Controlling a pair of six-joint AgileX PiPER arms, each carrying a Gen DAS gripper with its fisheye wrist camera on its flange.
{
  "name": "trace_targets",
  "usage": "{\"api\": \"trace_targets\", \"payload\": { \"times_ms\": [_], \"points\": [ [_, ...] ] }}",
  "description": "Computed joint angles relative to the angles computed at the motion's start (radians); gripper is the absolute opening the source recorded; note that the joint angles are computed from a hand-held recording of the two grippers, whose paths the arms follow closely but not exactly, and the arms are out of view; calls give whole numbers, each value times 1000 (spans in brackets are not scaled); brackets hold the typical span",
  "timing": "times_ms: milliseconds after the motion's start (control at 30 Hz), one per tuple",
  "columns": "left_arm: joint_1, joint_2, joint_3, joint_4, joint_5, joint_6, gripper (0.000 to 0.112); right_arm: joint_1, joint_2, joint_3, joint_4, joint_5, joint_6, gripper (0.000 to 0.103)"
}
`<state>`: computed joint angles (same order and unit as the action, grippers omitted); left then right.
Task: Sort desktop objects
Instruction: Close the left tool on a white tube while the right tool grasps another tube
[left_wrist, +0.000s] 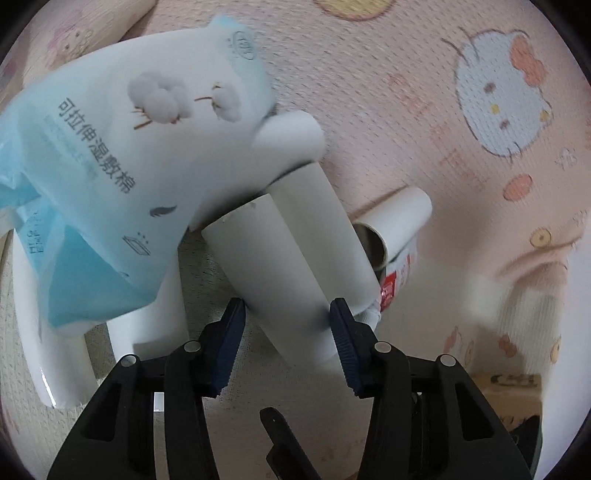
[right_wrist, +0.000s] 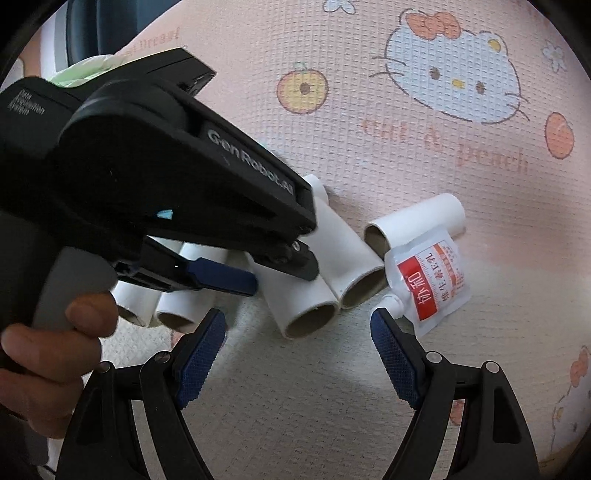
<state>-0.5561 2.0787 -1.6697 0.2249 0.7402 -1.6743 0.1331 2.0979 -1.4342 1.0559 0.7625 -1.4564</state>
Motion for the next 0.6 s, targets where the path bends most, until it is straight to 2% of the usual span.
{"api": "trace_targets", "payload": {
  "times_ms": [200, 333, 400, 533, 567, 600],
  "points": [
    [16, -102, 217, -67, -237, 60, 38, -33, -42, 76, 28, 22, -39, 80],
    [11, -169, 363, -92, -378, 109, 32, -79, -53, 113, 54, 83, -54, 80],
    [2, -165, 367, -100, -395, 145, 32, -78, -47, 92, 38, 95, -37, 79],
    [-29, -134, 289, 48, -307, 27, 33, -54, -76, 111, 25, 81, -59, 79],
    [-35, -131, 279, 81, -288, -18, 35, -47, -82, 109, 27, 79, -63, 79],
    [-36, -135, 289, 106, -302, -58, 45, -59, -78, 129, 48, 81, -108, 79]
  ]
}}
